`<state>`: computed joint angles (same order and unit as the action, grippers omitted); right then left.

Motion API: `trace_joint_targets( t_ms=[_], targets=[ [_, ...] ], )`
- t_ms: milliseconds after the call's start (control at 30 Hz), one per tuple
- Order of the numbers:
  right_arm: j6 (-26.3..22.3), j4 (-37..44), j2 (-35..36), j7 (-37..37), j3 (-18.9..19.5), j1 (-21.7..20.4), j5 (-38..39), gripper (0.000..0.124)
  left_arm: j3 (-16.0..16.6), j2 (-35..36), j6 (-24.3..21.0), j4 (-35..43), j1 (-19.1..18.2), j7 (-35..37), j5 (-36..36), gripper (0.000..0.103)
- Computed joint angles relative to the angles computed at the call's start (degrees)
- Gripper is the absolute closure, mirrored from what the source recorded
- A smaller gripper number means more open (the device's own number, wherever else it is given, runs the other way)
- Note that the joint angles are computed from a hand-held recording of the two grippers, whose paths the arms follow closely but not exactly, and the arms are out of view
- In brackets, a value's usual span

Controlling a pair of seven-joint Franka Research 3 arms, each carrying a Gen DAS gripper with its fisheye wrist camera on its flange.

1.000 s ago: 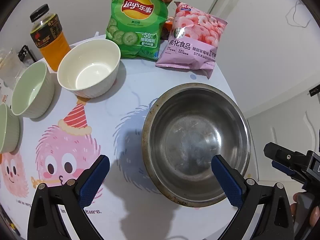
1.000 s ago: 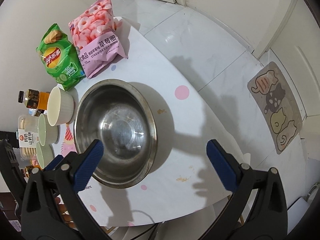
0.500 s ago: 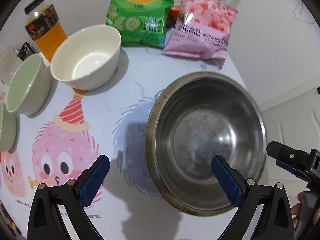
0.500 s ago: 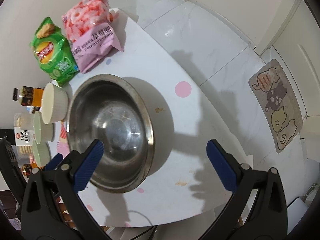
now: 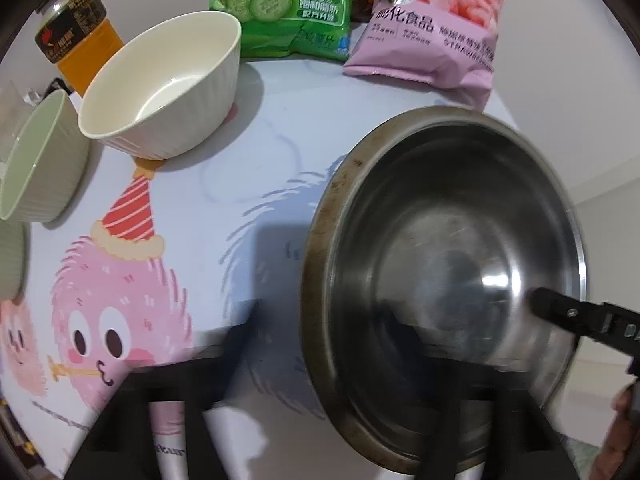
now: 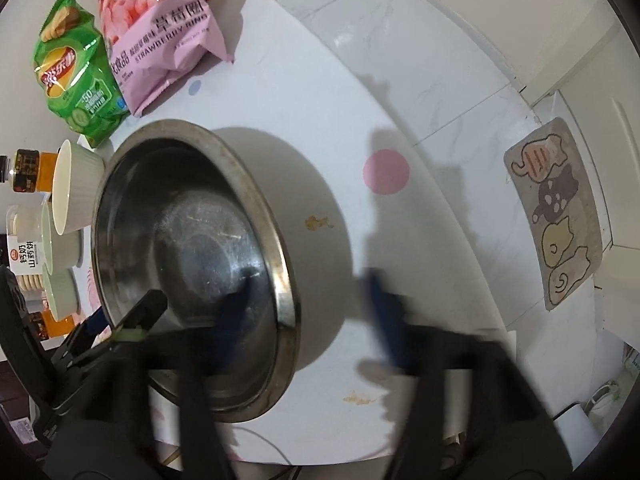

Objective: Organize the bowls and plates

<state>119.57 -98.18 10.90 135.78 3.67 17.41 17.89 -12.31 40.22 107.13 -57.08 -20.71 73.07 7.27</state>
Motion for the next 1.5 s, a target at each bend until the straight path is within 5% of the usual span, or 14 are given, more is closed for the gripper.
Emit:
trace_joint_targets(
  t_ms=[67,267,700,1000,1500],
  targets=[
    [1.16,-0.01,0.04,-2.76,0.37,-0.16,1.10,0.105,-0.32,-0.66,1.11,-0.91,-0.07,0.69,0.01,0.078],
    [-0.73,2.48,0.77,-3.84,0.13,0.64,-2.13,0.110,-0.44,-2.51,2.04,-2.66,0.68,0.50,-0.65,0.083],
    [-0.69,6.95,2.36,-5.03,0.87,2.91,-4.89,0.109,-0.44,-12.49,7.24,-13.84,3.93,0.57,-0.55,0.084],
    [-2.06,13.88,6.76,-6.63,2.46,6.42,-5.52,0.109,0.39,-25.89,10.51,-30.66,9.16,0.97,-2.61,0.084],
    [-3.19,18.39,11.88,-3.09,1.75,11.71,-9.47,0.109,1.23,-31.41,16.49,-42.81,12.79,3.47,-5.57,0.084]
  ],
)
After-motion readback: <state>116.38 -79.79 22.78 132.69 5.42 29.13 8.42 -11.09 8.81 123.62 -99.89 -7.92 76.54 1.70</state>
